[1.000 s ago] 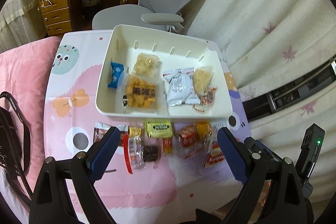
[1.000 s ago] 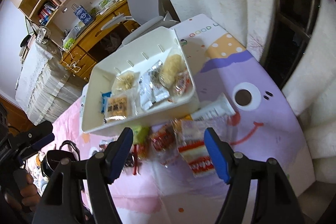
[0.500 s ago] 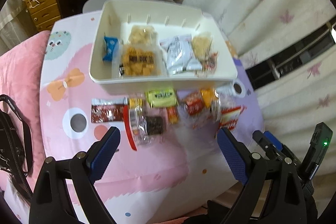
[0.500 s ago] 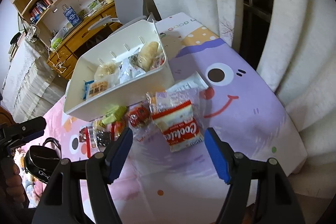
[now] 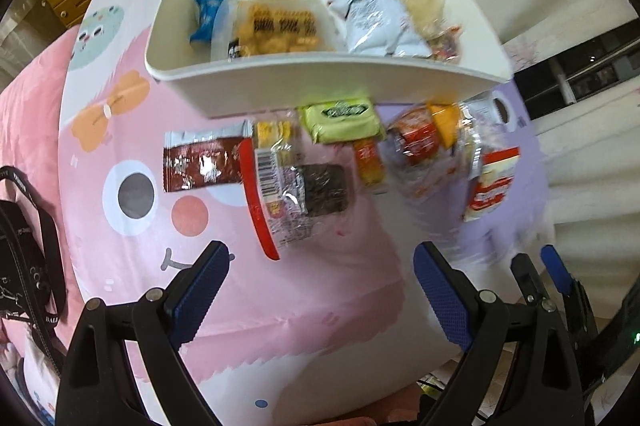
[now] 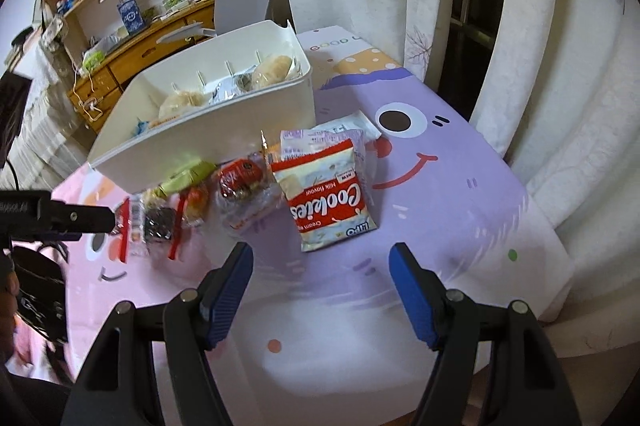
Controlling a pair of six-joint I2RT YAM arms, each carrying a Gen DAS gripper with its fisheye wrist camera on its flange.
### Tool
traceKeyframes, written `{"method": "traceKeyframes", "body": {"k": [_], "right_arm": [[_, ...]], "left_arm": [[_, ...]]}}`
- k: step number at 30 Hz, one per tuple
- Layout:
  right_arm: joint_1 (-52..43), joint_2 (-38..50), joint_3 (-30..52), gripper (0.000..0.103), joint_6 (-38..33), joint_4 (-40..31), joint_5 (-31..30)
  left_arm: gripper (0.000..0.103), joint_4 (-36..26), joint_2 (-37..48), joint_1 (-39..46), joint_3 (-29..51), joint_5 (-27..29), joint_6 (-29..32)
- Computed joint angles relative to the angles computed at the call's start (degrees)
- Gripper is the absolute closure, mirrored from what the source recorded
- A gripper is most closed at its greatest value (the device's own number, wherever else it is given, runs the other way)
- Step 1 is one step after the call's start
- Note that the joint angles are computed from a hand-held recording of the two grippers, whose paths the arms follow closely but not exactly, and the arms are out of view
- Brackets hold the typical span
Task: Organize snacks
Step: 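Move both tools back from the tray toward the snacks on the table, then grasp red-striped barcode bag with left tool while right tool grasps red Cookies bag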
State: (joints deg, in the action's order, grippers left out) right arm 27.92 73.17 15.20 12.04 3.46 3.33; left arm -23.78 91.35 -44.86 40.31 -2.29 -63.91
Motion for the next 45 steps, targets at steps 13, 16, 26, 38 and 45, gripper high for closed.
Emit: {"method": "traceKeyframes", "body": {"k": [13, 16, 26, 38, 45], "right_arm": [[0.0, 18.7, -0.1, 0.032, -5.7, 19.6, 2.0], [-0.2, 23.4, 1.3, 0.032, -7.4, 22.6, 1.4], [-2.5, 31.6, 7.2, 0.032, -11.8, 23.6, -1.8], [-5.9, 35.1, 12.9, 0.032, -19.8, 19.1, -7.8], [-6.9, 35.9, 14.1, 0.032, -23.4, 16.8, -10.8]], "left_arm": [[0.014, 4.1, 11.6, 4.4, 2.9, 2.2, 2.5], [0.018, 4.5, 13.7, 5.4, 3.8, 2.6, 3.1], [0.027, 3.5, 21.1, 8.6, 9.0, 4.7, 3.8], [0.029, 5.5, 24.8, 10.9, 10.7, 5.9, 1.3], [0.031, 6.1, 26.0, 10.2, 12.1, 5.6, -1.0]]}}
